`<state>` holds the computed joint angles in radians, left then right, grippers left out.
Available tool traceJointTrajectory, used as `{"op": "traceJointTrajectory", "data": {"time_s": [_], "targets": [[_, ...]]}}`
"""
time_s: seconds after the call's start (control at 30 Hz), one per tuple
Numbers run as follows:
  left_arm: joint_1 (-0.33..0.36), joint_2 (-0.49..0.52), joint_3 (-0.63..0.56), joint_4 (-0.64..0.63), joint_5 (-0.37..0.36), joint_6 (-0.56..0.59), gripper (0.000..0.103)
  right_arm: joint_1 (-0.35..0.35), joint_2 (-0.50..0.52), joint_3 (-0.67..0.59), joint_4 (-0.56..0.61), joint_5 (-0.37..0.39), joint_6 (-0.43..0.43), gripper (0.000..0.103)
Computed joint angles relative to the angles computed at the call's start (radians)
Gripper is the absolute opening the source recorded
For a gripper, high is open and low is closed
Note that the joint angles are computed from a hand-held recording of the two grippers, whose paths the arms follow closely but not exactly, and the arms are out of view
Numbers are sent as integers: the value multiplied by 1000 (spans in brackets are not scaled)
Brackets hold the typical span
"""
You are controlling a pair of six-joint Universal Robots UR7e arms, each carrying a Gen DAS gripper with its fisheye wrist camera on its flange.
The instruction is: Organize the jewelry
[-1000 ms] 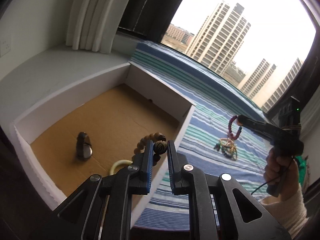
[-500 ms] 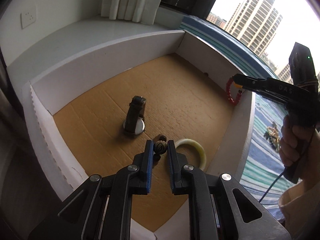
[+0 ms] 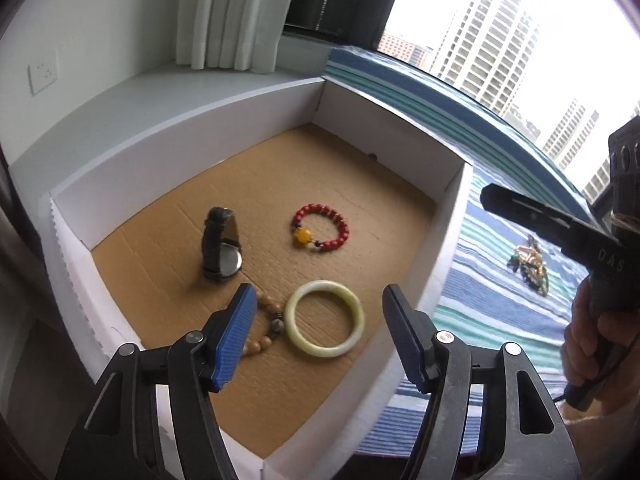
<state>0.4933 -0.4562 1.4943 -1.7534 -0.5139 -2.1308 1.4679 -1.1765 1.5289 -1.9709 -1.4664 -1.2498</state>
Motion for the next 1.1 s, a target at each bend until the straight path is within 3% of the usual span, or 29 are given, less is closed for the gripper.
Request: {"op": "traceJointTrajectory", "data": {"time_s": [0.17,0.3,0.47,0.7,0.9,1.0,1.1], "targets": [[21,130,-132,-260,46,345,82,-120,-98,42,-112,22,-132,45],[68,287,-323,-470,-21,677,84,-239,-125,33,-211,50,-165,49],[106,471,-606,-456,-103,882,83,-360,-90,-32,-353,55,-106,50],[103,622,-873,-311,-121,966,84,-480,-26,-154,-455,48,68,50],[126,680,-936,-305,-72,972,84,-533,-17,-188,-494,84,100,50],[148,696,-961,-276,-94,941,83,-539,-11,-205,-474,88,112,50],[145,730,-1026,-206,-65,941,84,-546,-15,-204,-466,100,107,50]]}}
